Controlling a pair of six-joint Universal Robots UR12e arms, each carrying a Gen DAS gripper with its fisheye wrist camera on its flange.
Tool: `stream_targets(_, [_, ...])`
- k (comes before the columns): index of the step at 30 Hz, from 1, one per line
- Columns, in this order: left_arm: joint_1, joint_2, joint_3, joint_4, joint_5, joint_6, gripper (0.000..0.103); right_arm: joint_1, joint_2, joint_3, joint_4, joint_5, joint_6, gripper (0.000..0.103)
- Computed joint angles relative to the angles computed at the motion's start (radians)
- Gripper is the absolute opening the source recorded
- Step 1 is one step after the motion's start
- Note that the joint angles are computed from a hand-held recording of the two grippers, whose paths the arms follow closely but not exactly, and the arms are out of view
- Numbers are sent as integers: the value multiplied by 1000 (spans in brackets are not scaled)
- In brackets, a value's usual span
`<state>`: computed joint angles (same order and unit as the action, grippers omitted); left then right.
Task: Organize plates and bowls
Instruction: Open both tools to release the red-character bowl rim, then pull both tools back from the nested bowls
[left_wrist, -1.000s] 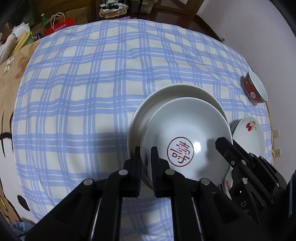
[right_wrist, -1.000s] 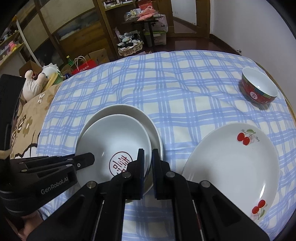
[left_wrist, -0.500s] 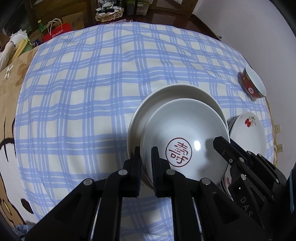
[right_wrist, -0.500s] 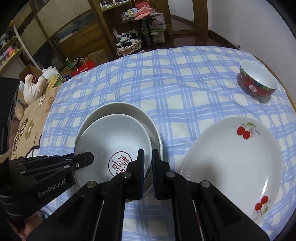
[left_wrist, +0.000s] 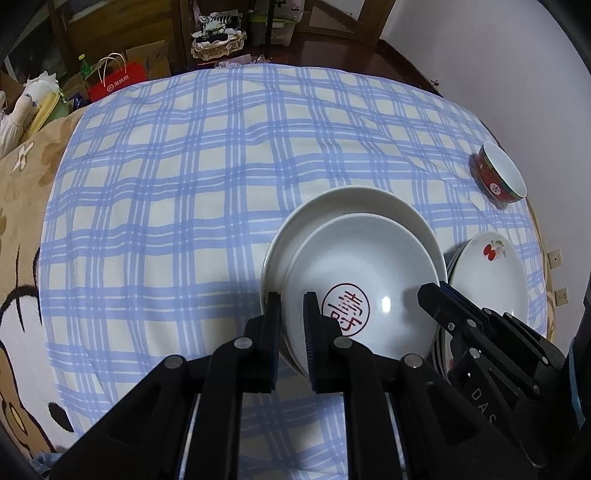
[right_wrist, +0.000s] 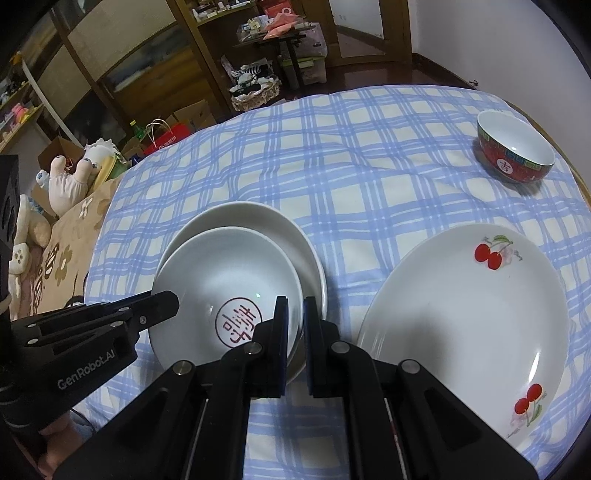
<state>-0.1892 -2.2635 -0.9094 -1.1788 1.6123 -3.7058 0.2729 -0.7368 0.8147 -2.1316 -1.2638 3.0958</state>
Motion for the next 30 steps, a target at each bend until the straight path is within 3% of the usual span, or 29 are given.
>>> stream_targets(9, [-3, -2, 7, 3, 13, 9, 12, -1, -1, 1, -2, 2, -2, 9])
stream_targets(13, [-10, 8, -10, 53, 78, 6, 13, -2, -9, 16, -44, 6, 5, 9])
stream_targets(16, [-2, 11, -18, 55, 36, -2, 13, 2, -9, 5, -29, -18, -9, 9])
stream_targets(24, [-9, 15, -20, 41, 49, 20, 17, -10, -26, 22, -53, -31, 8, 10])
stream_targets(25, [-11, 19, -26, 46, 58, 18, 18, -13, -30, 25, -56, -35, 11, 11])
stream_targets(28, [-15, 21, -25, 43, 80, 15, 29, -20, -44, 46, -78, -48, 20, 30])
stream_targets(30, [-23, 12, -6, 13, 126, 21, 46, -25, -53, 60, -92, -65, 25, 48])
